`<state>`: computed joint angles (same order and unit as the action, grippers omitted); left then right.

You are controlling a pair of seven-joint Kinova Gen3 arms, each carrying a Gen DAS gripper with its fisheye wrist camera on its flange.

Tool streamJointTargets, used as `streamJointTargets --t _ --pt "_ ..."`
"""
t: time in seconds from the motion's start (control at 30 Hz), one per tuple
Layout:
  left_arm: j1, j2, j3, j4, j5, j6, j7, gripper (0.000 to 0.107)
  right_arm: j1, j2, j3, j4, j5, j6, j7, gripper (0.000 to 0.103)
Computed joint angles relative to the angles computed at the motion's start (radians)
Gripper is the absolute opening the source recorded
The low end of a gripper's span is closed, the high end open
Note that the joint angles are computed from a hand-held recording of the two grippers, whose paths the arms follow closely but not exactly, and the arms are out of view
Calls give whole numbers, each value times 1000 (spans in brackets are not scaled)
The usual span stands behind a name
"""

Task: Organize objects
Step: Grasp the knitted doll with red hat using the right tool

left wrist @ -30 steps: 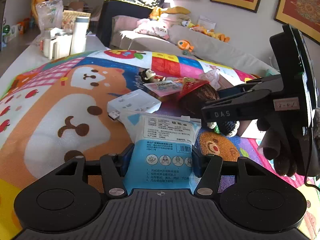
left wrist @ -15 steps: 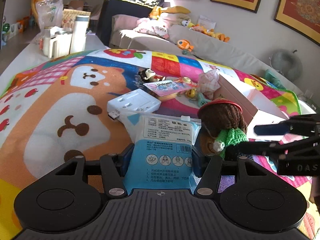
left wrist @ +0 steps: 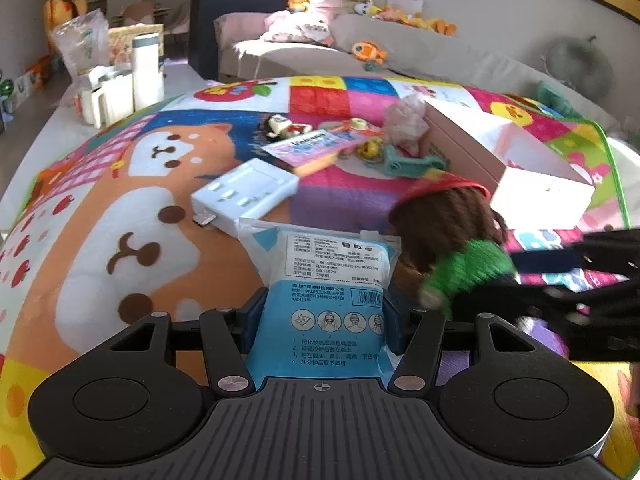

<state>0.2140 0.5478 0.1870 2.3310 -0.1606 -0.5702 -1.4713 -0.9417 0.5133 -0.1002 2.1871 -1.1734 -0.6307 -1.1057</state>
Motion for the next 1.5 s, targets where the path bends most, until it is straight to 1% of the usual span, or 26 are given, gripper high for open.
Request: streamJointTargets --t 0.07,0.1,0.13,0.2,0.27,0.33,0.4,0.43,0.47,0.5,0.53,0.57,0.6,0.63,0.67,0.77,0.87,0.97,1.03,1.1,1.17,1.23,1.3,1.33,1.43,1.5 --pt "11 -9 5 -5 -7 25 6 61 -45 -30 13 63 -3 -19 -78 43" --pt "-4 -10 28 -10 -24 43 11 61 -91 -42 39 89 -30 -30 -99 35" --pt "-1 -11 40 -13 -25 54 12 61 -137 -52 59 113 -70 -50 -109 32" --pt "59 -16 22 -18 22 69 -26 61 -208 -60 68 160 -152 -115 -142 32" --pt "151 -22 -29 -23 104 79 -102 61 -204 -75 13 190 -233 -152 -154 32" --pt "243 -24 -89 -28 185 80 -165 61 -152 -93 -80 203 -287 -174 -147 33" --pt "281 -31 -112 -34 231 101 -184 61 -141 -94 -147 216 -308 -218 -137 33" --pt "271 -36 -106 -35 229 111 -179 61 -153 -92 -166 215 -327 -253 -114 33" --pt "243 -40 -86 -30 211 113 -168 61 -177 -89 -174 210 -351 -294 -84 35" --pt "225 -42 -73 -22 207 109 -167 61 -211 -86 -163 205 -368 -335 -57 41" --pt "221 -44 -74 -14 211 101 -169 61 -227 -79 -158 198 -369 -370 -42 52" --pt "226 -45 -82 -7 222 92 -174 61 -228 -77 -160 199 -354 -398 -42 59" --pt "224 -46 -83 -2 227 88 -175 61 -215 -79 -163 205 -322 -411 -55 70" --pt "213 -47 -79 1 224 84 -171 61 -192 -82 -160 209 -281 -407 -72 78" --pt "203 -47 -75 6 222 78 -165 61 -154 -89 -162 207 -241 -389 -82 80" --pt "184 -47 -72 15 224 64 -160 61 -15 -111 -172 180 -119 -275 -122 80" --pt "161 -45 -63 21 197 54 -150 61 110 -89 -179 124 3 -162 -159 80" --pt "153 -41 -53 22 202 48 -165 61 114 -34 -78 53 97 -54 -218 80" --pt "152 -39 -52 22 201 47 -164 61 96 -3 -11 1 93 21 -204 80" --pt "156 -39 -56 22 200 45 -161 62 98 15 15 -35 90 78 -184 79" --pt "163 -40 -64 22 193 46 -153 62 80 24 43 -52 79 109 -166 69" --pt "162 -40 -65 21 189 48 -151 62 61 18 55 -43 70 111 -154 60" --pt "162 -39 -64 22 192 46 -152 62 83 -4 15 -14 66 97 -160 55" --pt "163 -39 -65 22 194 45 -153 62 72 -16 12 2 39 87 -144 53" --pt "174 -40 -72 20 205 49 -160 61 -35 -58 65 58 -83 74 -72 53" --pt "186 -40 -80 16 215 55 -173 62 -60 -96 37 103 -164 51 -20 53"
